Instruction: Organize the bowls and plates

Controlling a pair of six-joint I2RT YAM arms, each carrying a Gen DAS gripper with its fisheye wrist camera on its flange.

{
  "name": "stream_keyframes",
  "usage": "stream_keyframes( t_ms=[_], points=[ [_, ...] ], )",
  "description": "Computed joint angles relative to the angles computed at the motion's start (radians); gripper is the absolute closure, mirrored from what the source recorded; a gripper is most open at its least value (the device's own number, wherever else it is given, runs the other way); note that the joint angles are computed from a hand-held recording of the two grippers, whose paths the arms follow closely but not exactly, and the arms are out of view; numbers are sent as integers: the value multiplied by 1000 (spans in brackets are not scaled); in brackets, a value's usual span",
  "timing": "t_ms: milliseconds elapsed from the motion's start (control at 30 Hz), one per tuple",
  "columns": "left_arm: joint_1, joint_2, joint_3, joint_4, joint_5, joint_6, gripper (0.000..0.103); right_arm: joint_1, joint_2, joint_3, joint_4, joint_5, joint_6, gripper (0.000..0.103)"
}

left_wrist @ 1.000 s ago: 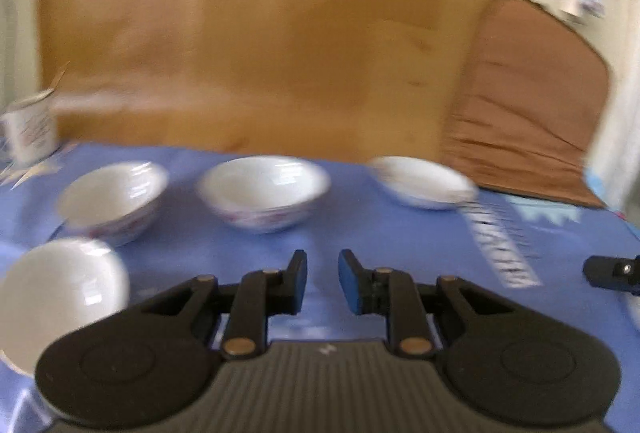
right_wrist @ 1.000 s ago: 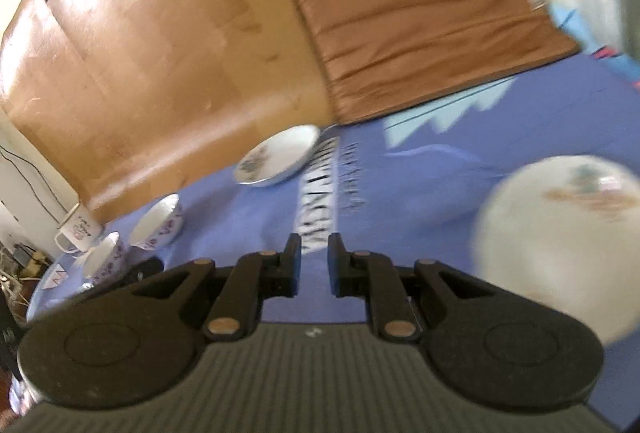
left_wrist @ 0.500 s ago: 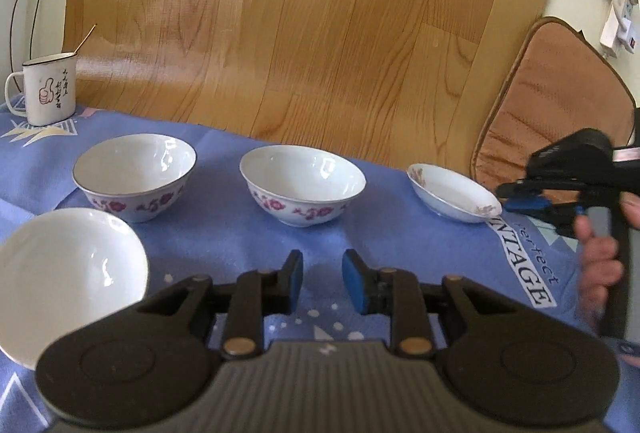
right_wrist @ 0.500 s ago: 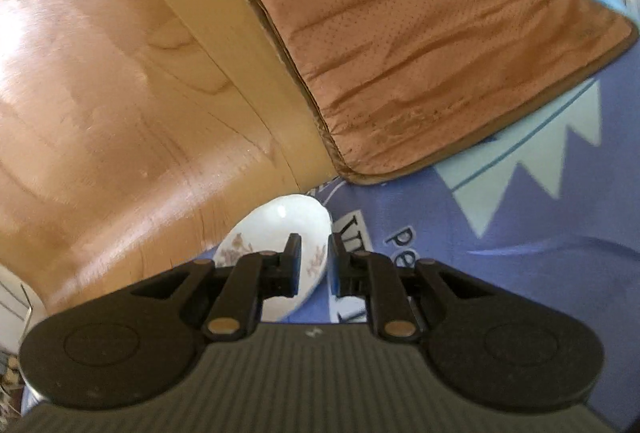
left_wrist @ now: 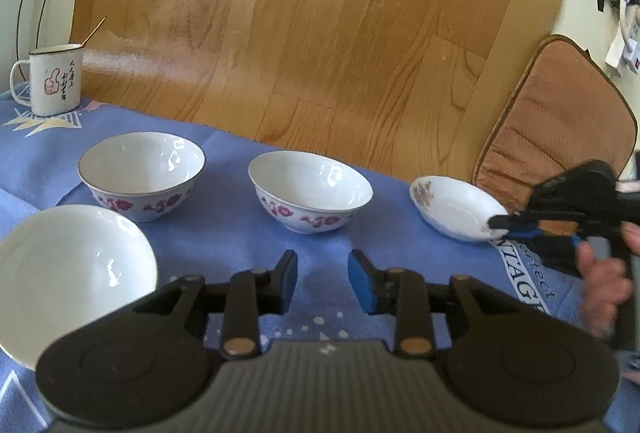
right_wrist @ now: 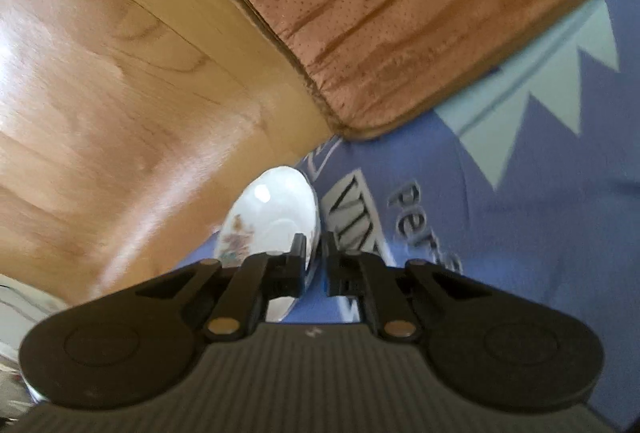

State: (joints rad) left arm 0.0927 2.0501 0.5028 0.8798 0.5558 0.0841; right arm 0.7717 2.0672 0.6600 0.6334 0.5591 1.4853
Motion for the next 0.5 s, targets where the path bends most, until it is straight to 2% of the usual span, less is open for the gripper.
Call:
stream_keyframes(
  t_ms=[133,200,333,433,500],
  points=[
    [37,0,29,-68,84,11,74,114,-102,-99,-12,-22,84,94],
    [67,-8,40,-118,168,42,74,179,-130,-149,27,-32,138,93],
    [95,-66,64,-344,301,141,76,322,-157,-202,54,11,212,93],
    [76,-142,29,-422,271,178,76,372,-140,-220,100,25,269,92],
    [71,-165,46,-525,247,196,76,406,-118,-227,136,49,299,92]
  ],
)
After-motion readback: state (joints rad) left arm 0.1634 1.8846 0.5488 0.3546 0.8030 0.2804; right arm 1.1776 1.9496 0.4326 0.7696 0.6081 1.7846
